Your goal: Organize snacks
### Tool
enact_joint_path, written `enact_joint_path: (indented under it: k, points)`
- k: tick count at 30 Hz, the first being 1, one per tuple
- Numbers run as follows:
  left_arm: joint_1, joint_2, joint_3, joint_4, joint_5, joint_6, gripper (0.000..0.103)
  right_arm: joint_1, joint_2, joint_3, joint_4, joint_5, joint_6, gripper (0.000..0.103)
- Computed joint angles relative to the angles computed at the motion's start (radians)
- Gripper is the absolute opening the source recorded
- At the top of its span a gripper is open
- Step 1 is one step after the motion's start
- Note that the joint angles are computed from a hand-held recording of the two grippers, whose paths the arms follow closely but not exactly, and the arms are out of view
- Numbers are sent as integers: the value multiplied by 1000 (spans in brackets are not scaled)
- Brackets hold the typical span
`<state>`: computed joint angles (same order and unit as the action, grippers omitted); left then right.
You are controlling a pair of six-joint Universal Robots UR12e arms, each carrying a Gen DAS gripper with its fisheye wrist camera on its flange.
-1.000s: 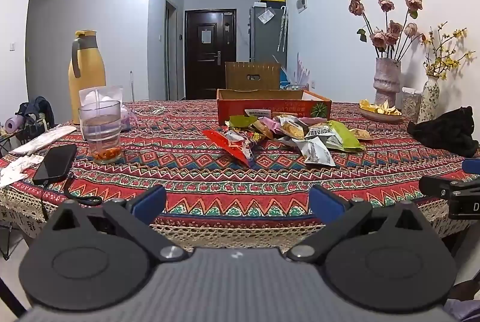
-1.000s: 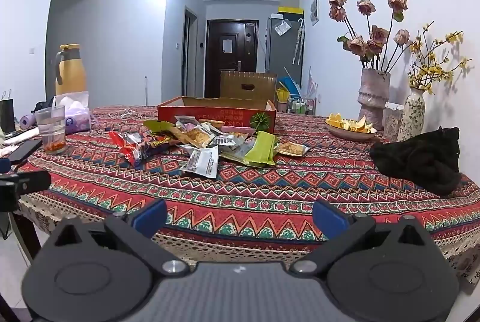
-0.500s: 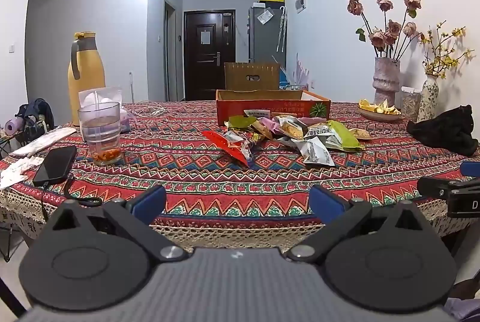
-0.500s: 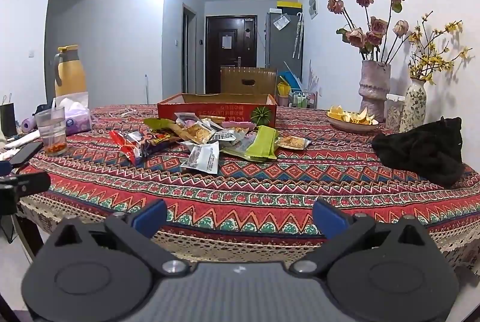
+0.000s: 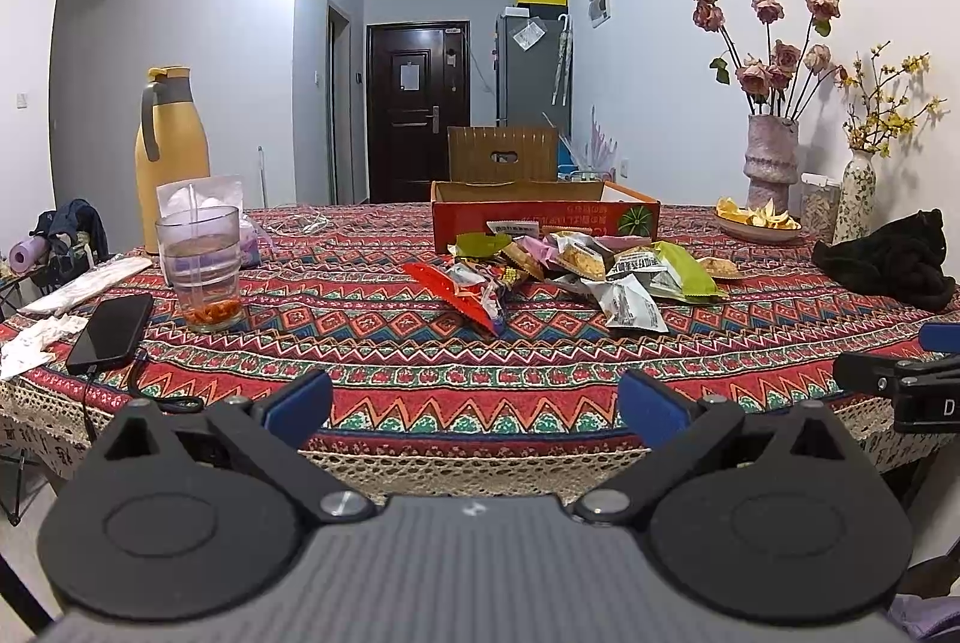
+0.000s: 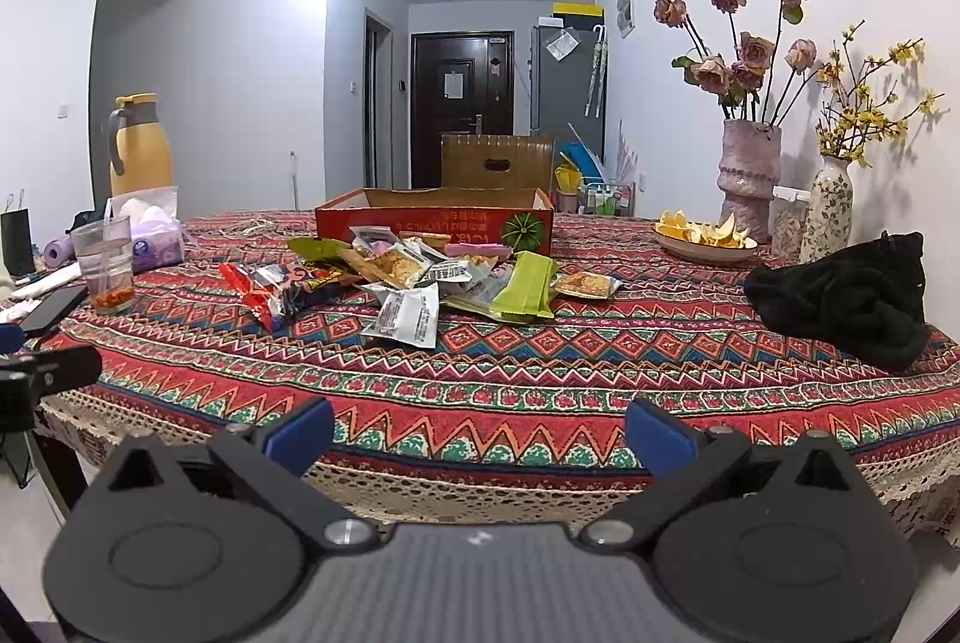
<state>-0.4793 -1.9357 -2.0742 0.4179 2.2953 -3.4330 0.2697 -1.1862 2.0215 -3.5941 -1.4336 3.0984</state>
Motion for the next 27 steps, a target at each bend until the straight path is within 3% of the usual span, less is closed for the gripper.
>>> enact_joint_path:
  k: [27]
  points:
    - [-1,6,-4,-4,4,-2,103,-6,-1,-1,7,11,18,103]
